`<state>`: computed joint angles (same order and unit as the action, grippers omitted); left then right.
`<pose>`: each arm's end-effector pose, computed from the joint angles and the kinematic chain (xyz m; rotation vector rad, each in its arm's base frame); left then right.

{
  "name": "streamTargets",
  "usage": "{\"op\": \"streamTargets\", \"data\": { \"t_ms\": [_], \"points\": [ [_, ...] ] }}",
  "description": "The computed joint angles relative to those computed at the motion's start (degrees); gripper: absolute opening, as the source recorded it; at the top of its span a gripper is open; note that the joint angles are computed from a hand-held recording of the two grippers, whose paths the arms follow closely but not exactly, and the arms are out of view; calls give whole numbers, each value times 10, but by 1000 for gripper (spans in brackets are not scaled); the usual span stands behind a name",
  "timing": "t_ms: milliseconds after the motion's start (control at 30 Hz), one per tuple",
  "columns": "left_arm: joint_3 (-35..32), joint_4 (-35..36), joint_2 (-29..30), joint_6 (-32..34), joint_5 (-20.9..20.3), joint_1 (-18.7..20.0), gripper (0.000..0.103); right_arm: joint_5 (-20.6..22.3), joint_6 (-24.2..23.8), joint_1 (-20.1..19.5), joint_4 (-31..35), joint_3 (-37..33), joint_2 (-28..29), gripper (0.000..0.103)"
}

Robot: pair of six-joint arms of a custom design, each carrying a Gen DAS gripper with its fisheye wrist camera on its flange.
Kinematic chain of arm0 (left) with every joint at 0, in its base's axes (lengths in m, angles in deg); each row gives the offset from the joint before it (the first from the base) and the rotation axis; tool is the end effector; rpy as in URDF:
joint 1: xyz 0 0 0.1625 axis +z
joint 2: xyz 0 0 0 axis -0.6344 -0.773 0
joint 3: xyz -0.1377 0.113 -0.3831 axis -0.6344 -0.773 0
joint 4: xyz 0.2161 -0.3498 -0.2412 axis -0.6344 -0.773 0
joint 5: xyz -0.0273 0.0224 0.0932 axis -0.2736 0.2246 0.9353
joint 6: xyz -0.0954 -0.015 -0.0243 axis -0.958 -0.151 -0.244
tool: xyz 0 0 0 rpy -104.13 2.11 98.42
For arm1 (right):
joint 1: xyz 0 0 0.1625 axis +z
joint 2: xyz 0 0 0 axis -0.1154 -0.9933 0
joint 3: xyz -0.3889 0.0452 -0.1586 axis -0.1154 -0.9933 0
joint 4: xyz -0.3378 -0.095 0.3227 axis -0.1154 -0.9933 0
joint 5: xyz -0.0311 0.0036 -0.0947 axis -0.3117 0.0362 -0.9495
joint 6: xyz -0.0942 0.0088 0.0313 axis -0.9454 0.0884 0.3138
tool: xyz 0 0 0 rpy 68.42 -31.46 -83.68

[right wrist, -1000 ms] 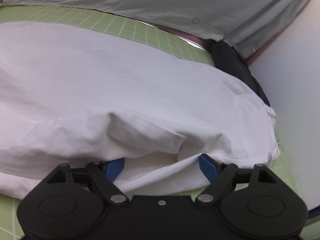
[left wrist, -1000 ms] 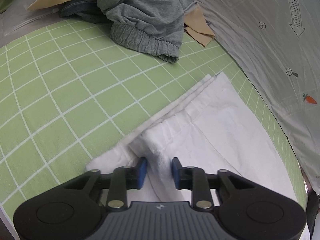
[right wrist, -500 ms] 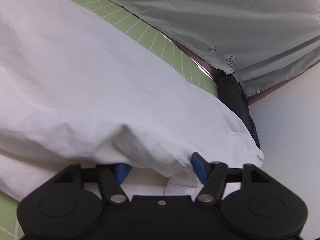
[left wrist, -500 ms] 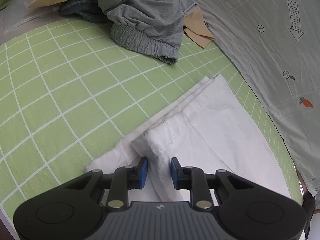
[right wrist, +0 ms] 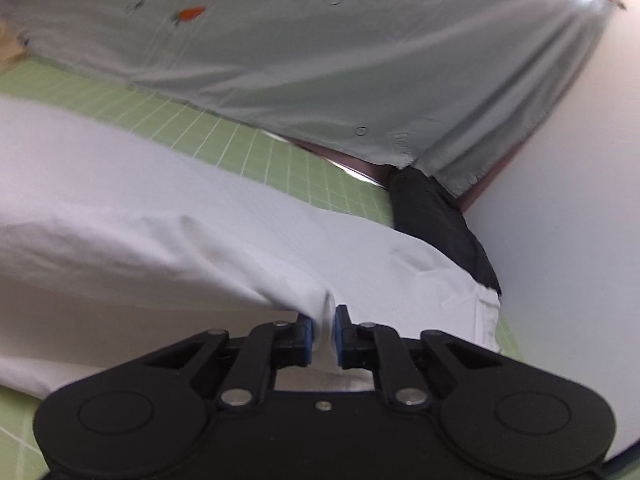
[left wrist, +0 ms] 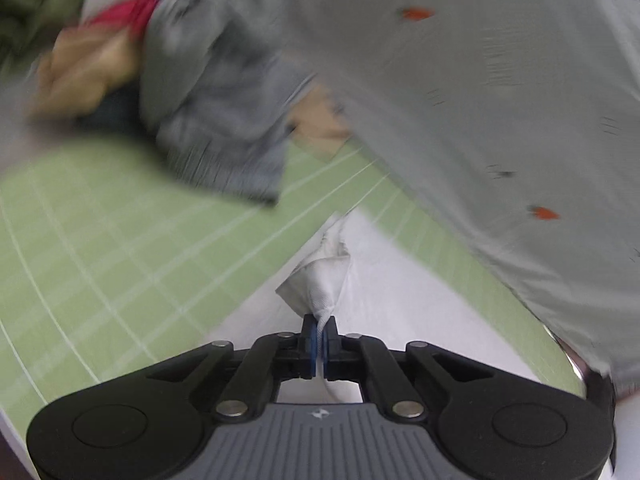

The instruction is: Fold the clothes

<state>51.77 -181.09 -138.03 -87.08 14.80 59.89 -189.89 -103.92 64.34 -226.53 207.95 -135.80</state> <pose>-0.3081 -0.3508 0.0790 -0.3431 2.3253 -1.3316 -0.0885 -0.3537 0.4255 0.4298 -1.7166 0.8373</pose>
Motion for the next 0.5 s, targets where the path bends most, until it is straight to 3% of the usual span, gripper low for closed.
{"op": "streamTargets", "data": {
  "t_ms": [100, 200, 267, 333, 400, 433, 467, 500],
  "points": [
    [13, 79, -22, -94, -31, -20, 4, 6, 46, -18, 71, 9, -49, 11],
    [25, 109, -17, -168, -91, -11, 5, -17, 29, -44, 102, 24, -46, 12],
    [24, 120, -4, -199, -121, 0, 17, -52, 30, -45, 101, 24, -24, 16],
    [18, 144, -1, -216, -122, -3, 21, -62, 26, -38, 106, 22, -24, 19],
    [10, 175, 0, -228, -114, -9, 36, -61, 39, -29, 147, 16, -41, 42],
    [4, 193, 2, -235, -113, -9, 53, -59, 55, -25, 185, 10, -54, 49],
    [-3, 211, 6, -245, -115, -7, 68, -57, 71, -20, 223, 3, -65, 62],
    [-10, 230, 10, -254, -116, -5, 71, -62, 88, -14, 262, -6, -73, 73]
  ]
}}
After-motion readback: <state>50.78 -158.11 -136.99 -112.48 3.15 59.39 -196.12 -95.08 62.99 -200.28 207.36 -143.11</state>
